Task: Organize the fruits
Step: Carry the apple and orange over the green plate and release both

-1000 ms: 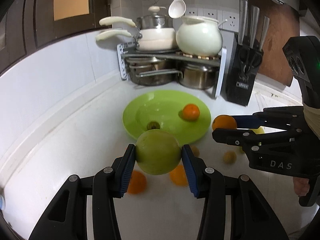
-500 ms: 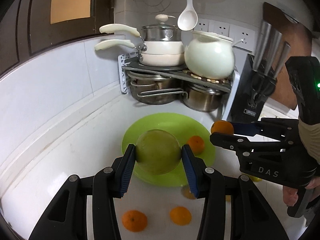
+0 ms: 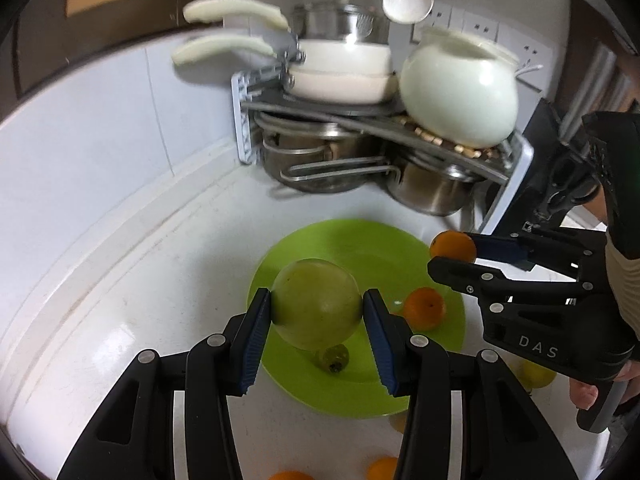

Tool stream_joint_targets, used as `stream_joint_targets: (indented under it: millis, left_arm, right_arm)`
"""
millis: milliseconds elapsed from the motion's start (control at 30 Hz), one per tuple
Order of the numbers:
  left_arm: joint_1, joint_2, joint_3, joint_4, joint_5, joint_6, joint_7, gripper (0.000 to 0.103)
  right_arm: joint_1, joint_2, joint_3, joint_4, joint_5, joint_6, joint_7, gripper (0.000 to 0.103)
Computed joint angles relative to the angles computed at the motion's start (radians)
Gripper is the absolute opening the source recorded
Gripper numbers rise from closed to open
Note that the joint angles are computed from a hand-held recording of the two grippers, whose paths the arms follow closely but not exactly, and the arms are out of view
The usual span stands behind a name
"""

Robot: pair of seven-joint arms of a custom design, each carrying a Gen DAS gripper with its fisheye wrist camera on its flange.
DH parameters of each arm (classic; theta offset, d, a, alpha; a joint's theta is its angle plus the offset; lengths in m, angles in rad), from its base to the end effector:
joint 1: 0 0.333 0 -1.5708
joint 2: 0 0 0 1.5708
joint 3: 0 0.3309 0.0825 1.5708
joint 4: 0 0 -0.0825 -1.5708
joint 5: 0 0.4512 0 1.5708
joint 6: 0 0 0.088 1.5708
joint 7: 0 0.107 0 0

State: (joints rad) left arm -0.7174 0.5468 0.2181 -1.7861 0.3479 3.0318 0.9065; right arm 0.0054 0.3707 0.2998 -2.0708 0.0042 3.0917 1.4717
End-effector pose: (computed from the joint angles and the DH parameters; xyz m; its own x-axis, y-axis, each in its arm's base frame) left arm 0.6439 -0.4030 0.2977 -0.2634 -0.9621 0.0708 -0.7327 0.1518 -0.6634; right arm 0.6572 0.1967 0.2983 0.3526 -0.9345 -0.0485 -0.7433 -0.2482 -0.6212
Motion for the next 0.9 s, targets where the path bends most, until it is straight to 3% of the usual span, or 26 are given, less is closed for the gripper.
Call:
stream_joint_targets:
  millis: [100,133,233,567,900]
  left_arm:
    - [0.066,0.029,-0.073,0.044,-0.033,-0.049,0.056,0.046]
    - [0.094,0.04,-0.103,0.061,-0.048,-0.066,0.079,0.046]
    - [0.168,0.073,-0.187,0.107,-0.105,-0.108,0.148,0.046]
    - [0.208,0.168,-0.235,0.245,-0.159,-0.238,0.223,0.046]
    - [0.231,0.224,-0.264,0.324,-0.187,-0.303,0.266,0.046]
  right_arm:
    - [0.009,0.038,-0.01,0.057,0.011,-0.07,-0.003,0.036]
    - [0.04,0.05,-0.043,0.074,0.005,-0.077,0.028,0.036]
    - [0.039,0.091,-0.043,0.131,0.032,-0.152,0.015,0.036]
    - [0.111,0.158,-0.119,0.221,0.032,-0.248,0.046,0.036]
    - [0.118,0.199,-0.125,0.27,0.031,-0.285,0.043,0.036]
